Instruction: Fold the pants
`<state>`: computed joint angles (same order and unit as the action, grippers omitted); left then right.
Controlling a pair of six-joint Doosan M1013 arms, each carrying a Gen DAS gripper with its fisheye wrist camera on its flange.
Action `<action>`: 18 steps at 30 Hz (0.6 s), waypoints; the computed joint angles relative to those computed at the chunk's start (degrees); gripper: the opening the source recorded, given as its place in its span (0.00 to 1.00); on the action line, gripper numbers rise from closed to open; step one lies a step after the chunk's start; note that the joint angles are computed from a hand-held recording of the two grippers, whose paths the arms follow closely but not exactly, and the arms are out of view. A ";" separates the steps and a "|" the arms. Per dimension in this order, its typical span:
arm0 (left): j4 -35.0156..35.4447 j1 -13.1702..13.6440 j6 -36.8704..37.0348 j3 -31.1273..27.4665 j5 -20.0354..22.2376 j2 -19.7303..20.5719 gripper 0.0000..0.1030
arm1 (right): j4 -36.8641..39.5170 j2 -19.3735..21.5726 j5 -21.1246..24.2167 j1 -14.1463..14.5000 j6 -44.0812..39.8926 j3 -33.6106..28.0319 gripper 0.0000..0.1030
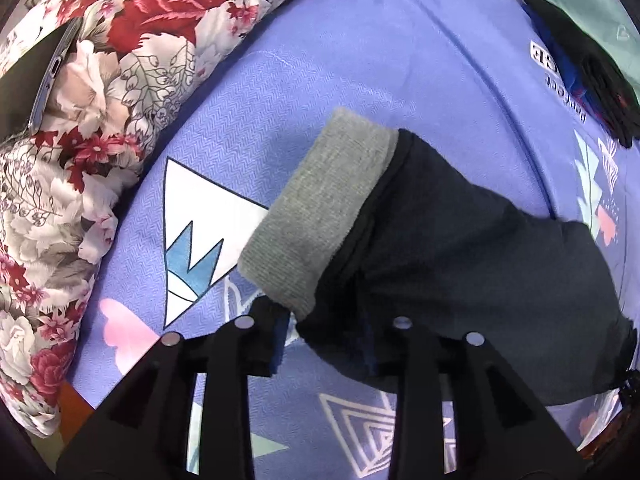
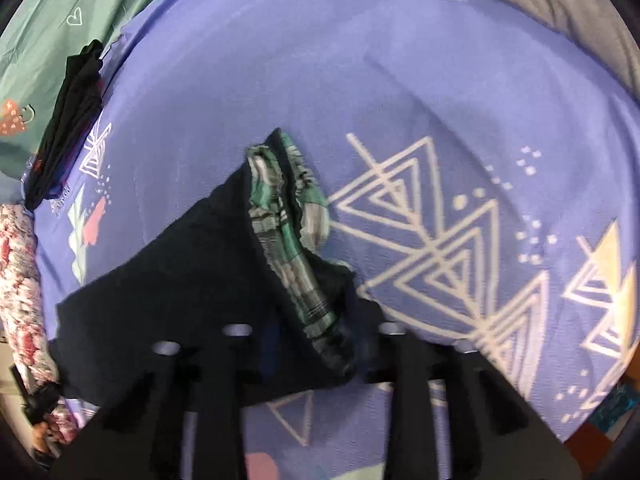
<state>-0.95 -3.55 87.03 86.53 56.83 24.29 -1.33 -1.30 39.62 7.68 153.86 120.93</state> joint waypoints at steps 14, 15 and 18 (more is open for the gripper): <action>-0.40 2.25 2.90 1.29 -4.12 -3.55 0.74 | -21.86 2.20 21.78 5.25 6.92 -8.37 0.47; -1.29 2.46 3.27 1.57 -5.38 -4.20 0.75 | -26.56 2.48 22.86 6.60 8.33 -9.42 0.47; -6.91 2.68 5.69 1.50 -8.16 -5.37 0.76 | -29.85 3.45 15.56 8.17 7.15 -12.33 0.48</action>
<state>-7.86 -0.87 92.72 88.02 48.66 18.91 -31.18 2.14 55.17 15.85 161.01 108.59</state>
